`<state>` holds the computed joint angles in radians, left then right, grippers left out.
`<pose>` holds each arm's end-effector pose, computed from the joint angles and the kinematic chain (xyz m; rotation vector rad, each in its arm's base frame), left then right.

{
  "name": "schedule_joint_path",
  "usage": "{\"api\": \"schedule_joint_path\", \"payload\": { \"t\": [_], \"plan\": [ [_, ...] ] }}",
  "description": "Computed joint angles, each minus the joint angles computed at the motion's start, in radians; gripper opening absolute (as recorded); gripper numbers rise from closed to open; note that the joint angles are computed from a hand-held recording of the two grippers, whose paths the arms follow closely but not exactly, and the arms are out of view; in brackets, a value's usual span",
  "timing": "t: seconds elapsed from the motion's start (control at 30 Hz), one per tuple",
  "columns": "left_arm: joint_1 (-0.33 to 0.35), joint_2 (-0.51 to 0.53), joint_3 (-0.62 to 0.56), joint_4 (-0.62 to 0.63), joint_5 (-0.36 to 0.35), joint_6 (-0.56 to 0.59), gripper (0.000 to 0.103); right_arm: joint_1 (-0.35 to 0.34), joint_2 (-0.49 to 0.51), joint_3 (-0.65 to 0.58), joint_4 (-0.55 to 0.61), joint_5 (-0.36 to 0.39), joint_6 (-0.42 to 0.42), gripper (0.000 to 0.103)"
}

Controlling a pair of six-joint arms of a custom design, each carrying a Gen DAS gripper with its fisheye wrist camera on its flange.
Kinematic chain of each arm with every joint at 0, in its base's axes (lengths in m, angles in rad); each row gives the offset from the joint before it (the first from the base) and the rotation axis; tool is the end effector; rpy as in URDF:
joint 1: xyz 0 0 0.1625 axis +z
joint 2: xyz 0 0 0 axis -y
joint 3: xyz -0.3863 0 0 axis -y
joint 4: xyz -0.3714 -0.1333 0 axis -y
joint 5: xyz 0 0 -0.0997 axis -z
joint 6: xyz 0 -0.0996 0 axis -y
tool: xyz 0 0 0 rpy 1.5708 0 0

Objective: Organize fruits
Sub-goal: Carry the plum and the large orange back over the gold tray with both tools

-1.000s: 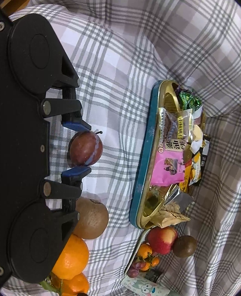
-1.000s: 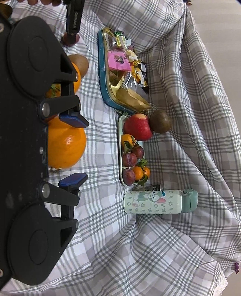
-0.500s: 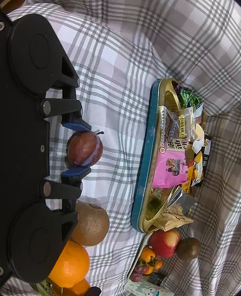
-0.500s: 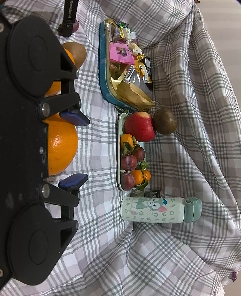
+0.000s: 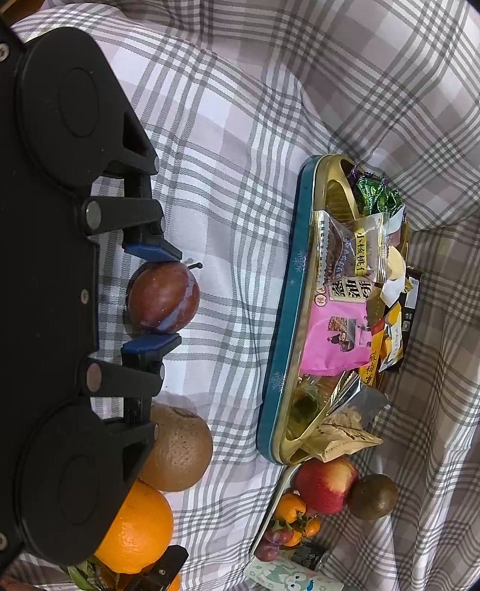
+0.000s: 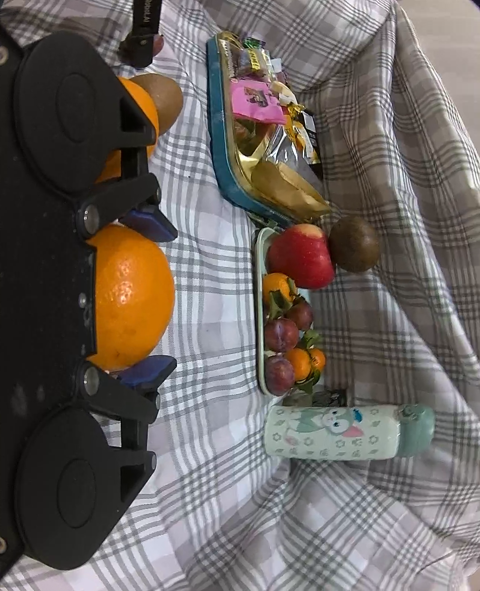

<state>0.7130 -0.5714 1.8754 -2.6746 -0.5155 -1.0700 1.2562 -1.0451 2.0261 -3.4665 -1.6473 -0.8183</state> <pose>-0.2425 -0.5005 -0.0548 -0.1059 2.2210 -0.9354 -0.0476 -0.5523 0.2064 0.5592 -2.3564 0.9559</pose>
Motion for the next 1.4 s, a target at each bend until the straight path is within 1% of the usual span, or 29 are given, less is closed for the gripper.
{"api": "schedule_joint_path", "payload": {
  "t": [0.13, 0.23, 0.43, 0.57, 0.73, 0.83, 1.0, 1.13, 1.4],
  "plan": [
    [0.001, 0.003, -0.004, 0.001, 0.003, 0.003, 0.051, -0.011, -0.010, -0.013, 0.066, 0.008, 0.061, 0.074],
    [0.003, 0.001, -0.004, 0.000, 0.001, 0.004, 0.051, -0.014, -0.015, -0.018, 0.097, 0.013, 0.079, 0.076],
    [0.000, 0.003, 0.004, -0.035, 0.002, 0.016, 0.050, -0.019, -0.031, -0.001, 0.098, 0.031, 0.054, 0.075],
    [-0.009, 0.004, 0.009, -0.049, 0.004, 0.025, 0.049, -0.026, -0.041, 0.019, 0.066, 0.036, 0.026, 0.074],
    [-0.027, -0.004, 0.020, -0.057, 0.020, 0.031, 0.049, -0.032, -0.058, 0.033, 0.040, 0.042, 0.035, 0.074],
    [-0.039, -0.014, 0.032, -0.066, 0.023, 0.032, 0.049, -0.031, -0.069, 0.047, 0.012, 0.050, 0.022, 0.074],
    [-0.061, -0.035, 0.049, -0.031, 0.026, -0.002, 0.049, -0.033, -0.110, 0.081, 0.002, 0.075, -0.001, 0.074],
    [-0.093, -0.061, 0.075, 0.000, 0.019, -0.037, 0.049, -0.033, -0.150, 0.111, 0.012, 0.090, -0.004, 0.074],
    [-0.190, -0.130, 0.136, 0.161, -0.017, -0.164, 0.049, -0.037, -0.265, 0.201, 0.045, 0.136, -0.026, 0.074]
  ]
}}
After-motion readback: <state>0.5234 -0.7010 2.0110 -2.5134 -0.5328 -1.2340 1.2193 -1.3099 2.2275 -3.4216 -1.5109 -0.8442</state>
